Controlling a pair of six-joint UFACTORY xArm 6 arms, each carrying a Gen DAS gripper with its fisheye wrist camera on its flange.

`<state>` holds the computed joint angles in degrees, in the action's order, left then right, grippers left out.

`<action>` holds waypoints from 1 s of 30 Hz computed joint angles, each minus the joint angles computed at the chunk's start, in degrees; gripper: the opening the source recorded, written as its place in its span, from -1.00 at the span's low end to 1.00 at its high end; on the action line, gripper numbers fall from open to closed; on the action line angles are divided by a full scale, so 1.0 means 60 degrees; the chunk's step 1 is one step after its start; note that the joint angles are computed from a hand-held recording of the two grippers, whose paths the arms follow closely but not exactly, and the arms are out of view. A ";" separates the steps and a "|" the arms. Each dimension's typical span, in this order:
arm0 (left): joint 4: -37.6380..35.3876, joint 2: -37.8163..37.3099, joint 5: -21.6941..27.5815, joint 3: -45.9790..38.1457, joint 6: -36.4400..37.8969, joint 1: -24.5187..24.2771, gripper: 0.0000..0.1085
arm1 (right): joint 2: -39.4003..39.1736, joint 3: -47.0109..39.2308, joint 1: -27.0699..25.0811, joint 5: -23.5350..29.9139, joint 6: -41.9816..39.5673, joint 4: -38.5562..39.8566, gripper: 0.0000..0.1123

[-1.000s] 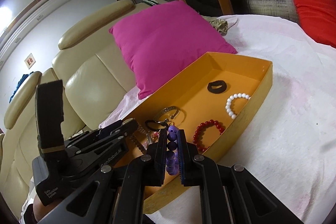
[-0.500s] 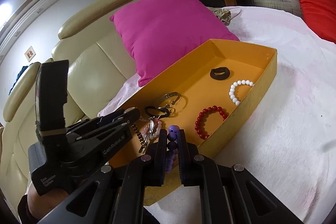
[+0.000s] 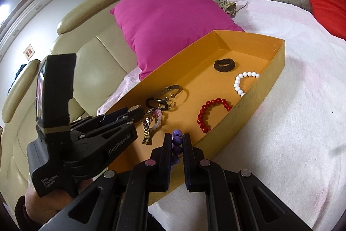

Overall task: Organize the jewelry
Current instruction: 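Lower both items into the box and open both tools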

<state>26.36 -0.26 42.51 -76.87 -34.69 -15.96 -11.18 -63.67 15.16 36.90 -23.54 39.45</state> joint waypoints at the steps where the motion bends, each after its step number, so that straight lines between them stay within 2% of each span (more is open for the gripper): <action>1: -0.0013 0.0021 0.0047 -0.0023 0.0014 -0.0001 -0.51 | 0.0005 -0.0004 -0.0016 0.0042 0.0011 -0.0019 -0.81; 10: 0.0222 0.0161 0.0552 -0.0213 -0.0185 -0.0091 -0.51 | 0.0092 -0.0142 -0.0208 0.0382 0.0300 -0.0180 -0.79; 11: 0.0261 0.0189 0.0613 -0.0244 -0.0190 -0.0113 -0.45 | 0.0129 -0.0185 -0.0240 0.0452 0.0369 -0.0235 -0.78; 14: 0.0555 0.0228 0.0823 -0.0318 -0.0387 -0.0194 -0.08 | 0.0218 -0.0276 -0.0330 0.0693 0.0502 -0.0290 -0.76; 15: 0.0654 0.0194 0.0782 -0.0286 -0.0472 -0.0206 -0.03 | 0.0245 -0.0307 -0.0376 0.0785 0.0504 -0.0217 -0.74; 24: 0.1429 0.0096 0.0849 -0.0242 -0.0939 -0.0367 0.10 | 0.0173 -0.0224 -0.0422 0.0562 0.0448 -0.0112 -0.73; 30: 0.1908 -0.0015 0.0883 -0.0164 -0.1388 -0.0380 0.11 | 0.0164 -0.0308 -0.0563 0.0854 -0.0333 0.0970 -0.72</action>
<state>37.81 -0.35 47.81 -77.86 -43.02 -18.24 -10.19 -65.52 11.78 42.03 -25.54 45.27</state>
